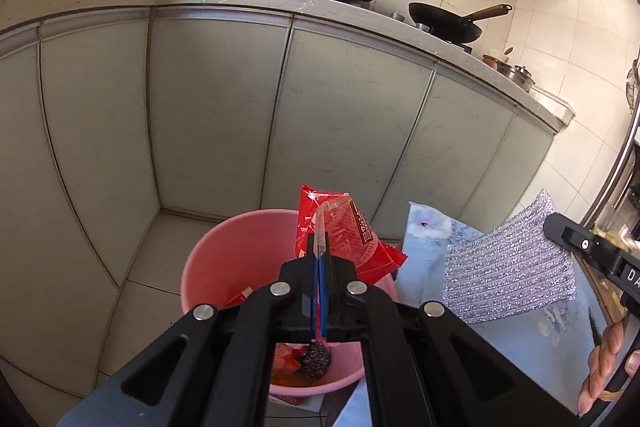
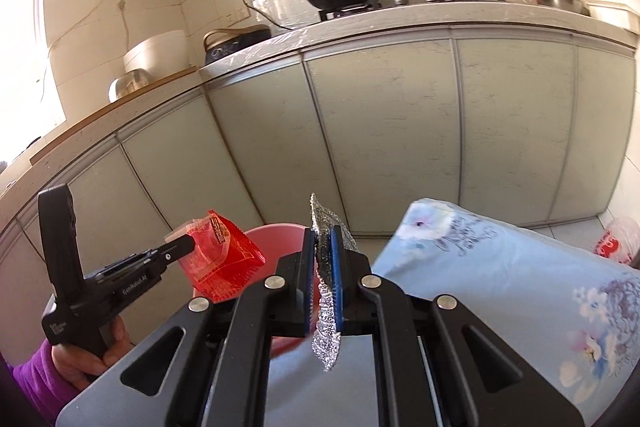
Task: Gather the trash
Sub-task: 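Carry the red wrapper and silver pad in both tools over the bucket, then open the left tool to drop the wrapper while the right tool drops the pad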
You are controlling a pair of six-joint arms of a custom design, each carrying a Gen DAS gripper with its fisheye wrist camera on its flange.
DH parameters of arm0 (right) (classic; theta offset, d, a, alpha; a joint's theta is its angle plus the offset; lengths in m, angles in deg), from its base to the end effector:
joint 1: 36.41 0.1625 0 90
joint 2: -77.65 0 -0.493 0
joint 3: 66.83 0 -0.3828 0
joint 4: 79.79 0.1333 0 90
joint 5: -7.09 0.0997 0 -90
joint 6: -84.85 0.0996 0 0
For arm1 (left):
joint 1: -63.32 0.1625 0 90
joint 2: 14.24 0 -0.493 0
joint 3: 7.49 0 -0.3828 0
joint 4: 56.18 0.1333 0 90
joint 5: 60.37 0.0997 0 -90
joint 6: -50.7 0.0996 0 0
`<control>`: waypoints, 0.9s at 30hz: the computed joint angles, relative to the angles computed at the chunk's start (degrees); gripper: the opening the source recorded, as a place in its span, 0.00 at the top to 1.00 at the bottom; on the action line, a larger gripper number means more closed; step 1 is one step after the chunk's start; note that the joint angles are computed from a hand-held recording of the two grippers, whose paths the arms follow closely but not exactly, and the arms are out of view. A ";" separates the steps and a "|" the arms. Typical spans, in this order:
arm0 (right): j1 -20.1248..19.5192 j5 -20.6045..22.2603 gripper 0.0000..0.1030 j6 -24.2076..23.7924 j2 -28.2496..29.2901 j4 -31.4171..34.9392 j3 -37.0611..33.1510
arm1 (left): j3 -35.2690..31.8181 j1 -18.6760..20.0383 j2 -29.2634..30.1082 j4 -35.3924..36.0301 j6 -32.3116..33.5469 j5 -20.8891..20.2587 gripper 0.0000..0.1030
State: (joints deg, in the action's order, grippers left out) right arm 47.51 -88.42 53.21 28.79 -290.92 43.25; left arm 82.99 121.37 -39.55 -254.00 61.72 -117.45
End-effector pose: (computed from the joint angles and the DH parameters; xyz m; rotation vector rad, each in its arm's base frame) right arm 0.0548 -0.6539 0.2348 0.4695 -2.3733 1.2812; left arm -0.2307 -0.7240 0.0319 0.6479 2.4342 -1.0949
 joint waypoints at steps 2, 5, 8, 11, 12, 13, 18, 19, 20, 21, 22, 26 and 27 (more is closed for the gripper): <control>0.57 0.12 0.92 -0.53 0.92 0.78 -1.29 | -0.13 0.27 0.32 -0.81 0.95 1.31 1.00; 1.26 0.08 0.92 -0.93 1.93 2.13 -3.07 | -0.25 0.85 0.47 -0.92 1.15 1.99 1.00; 1.91 -0.03 0.92 -0.99 3.14 3.71 -5.17 | -1.07 1.43 1.04 -0.98 1.60 2.97 1.00; 2.28 -0.22 0.92 -1.15 4.27 5.26 -6.97 | -1.65 1.88 1.52 -0.82 1.66 3.74 1.00; 2.36 -0.37 0.92 -1.35 4.65 5.81 -7.63 | -1.98 2.01 1.67 -0.55 1.59 3.92 1.00; 2.48 -0.76 0.92 -1.68 5.22 6.33 -8.37 | -2.30 2.15 1.86 -0.41 1.58 4.16 1.00; 2.73 -2.56 0.92 -2.27 7.55 8.54 -11.27 | -3.78 2.84 2.75 0.31 1.32 5.11 1.00; 2.73 -2.88 0.92 -2.31 7.94 8.85 -11.74 | -4.18 2.98 2.94 0.67 1.23 5.19 1.00; 2.72 -3.23 0.92 -2.34 8.31 9.27 -12.22 | -4.48 3.09 3.09 0.97 1.18 5.31 1.00; 2.70 -3.52 0.92 -2.37 8.65 9.64 -12.64 | -4.78 3.24 3.26 1.19 1.17 5.45 1.00; 2.66 -3.72 0.92 -2.44 8.85 9.87 -12.91 | -5.00 3.41 3.37 1.42 1.14 5.51 1.00; 2.55 -5.05 0.92 -2.53 10.14 11.31 -14.55 | -6.07 3.87 3.90 2.58 0.77 5.93 1.00; 2.52 -5.34 0.92 -2.53 10.39 11.65 -14.86 | -6.39 4.01 4.06 2.92 0.67 6.05 1.00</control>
